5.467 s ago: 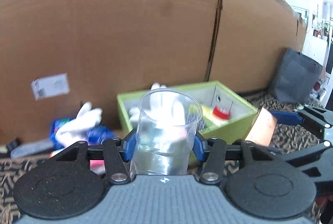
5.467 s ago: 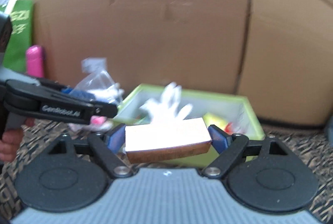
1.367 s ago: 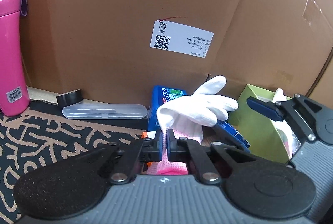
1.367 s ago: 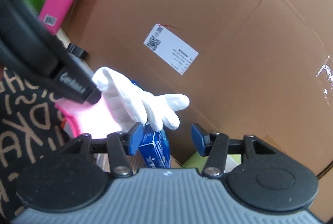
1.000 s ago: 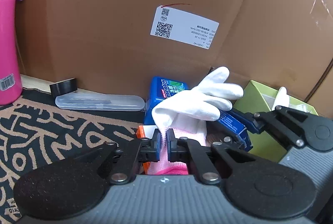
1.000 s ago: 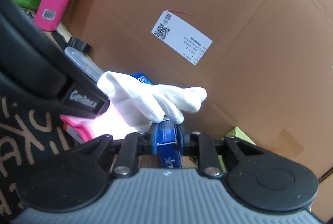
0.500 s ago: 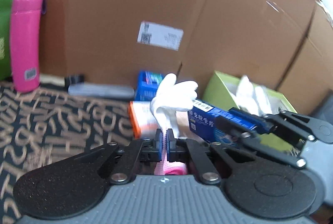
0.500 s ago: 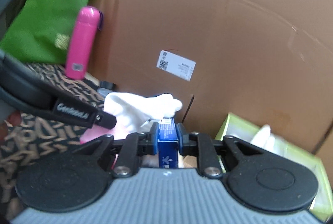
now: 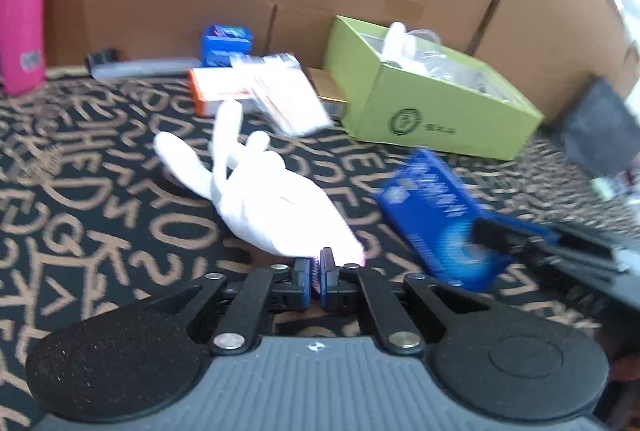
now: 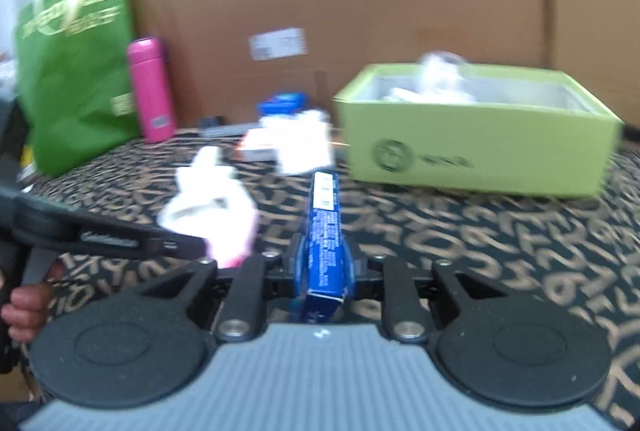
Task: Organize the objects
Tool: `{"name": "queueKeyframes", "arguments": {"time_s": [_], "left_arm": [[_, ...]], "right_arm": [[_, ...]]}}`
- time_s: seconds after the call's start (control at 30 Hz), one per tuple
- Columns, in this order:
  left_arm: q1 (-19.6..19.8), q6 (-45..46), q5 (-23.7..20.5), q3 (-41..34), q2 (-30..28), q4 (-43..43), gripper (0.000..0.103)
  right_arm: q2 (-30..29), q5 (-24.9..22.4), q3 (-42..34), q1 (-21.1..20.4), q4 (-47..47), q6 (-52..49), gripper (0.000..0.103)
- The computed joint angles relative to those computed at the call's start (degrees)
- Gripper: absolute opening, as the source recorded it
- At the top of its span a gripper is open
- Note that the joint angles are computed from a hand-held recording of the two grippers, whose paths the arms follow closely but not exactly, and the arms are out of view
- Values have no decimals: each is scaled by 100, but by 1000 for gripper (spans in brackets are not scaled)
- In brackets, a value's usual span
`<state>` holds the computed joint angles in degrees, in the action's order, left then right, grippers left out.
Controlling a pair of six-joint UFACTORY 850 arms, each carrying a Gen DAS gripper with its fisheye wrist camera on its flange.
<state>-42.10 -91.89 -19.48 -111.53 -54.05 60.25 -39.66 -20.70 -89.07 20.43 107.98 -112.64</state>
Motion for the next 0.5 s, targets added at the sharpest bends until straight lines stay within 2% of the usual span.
{"name": "queueKeyframes", "arguments": {"time_s": [0.03, 0.07, 0.1, 0.17, 0.27, 0.33, 0.43, 0.5], "left_arm": [[-27, 4, -180, -98, -57, -7, 14], [-35, -43, -244, -119, -69, 8, 30], [-27, -73, -263, -140, -81, -21, 53], [-50, -397, -460, -233, -147, 170, 79], [-70, -291, -877, -631, -388, 117, 80], [-56, 97, -1018, -1003, -604, -181, 80], [-37, 737, -1288, -1704, -1014, -673, 82], [-48, 1298, -1654, -2380, -1392, -1056, 82]], "right_arm": [[35, 164, 55, -2, 318, -255, 40], [72, 262, 122, 1, 628, -532, 53], [98, 227, 178, -14, 843, -761, 58], [118, 103, 241, -31, 960, -968, 74], [95, 203, 245, 47, 1284, -1531, 87], [56, 329, 201, 115, 1554, -1911, 89], [-33, 388, 67, 140, 1155, -1509, 90], [-91, 446, -19, 149, 924, -1283, 90]]}}
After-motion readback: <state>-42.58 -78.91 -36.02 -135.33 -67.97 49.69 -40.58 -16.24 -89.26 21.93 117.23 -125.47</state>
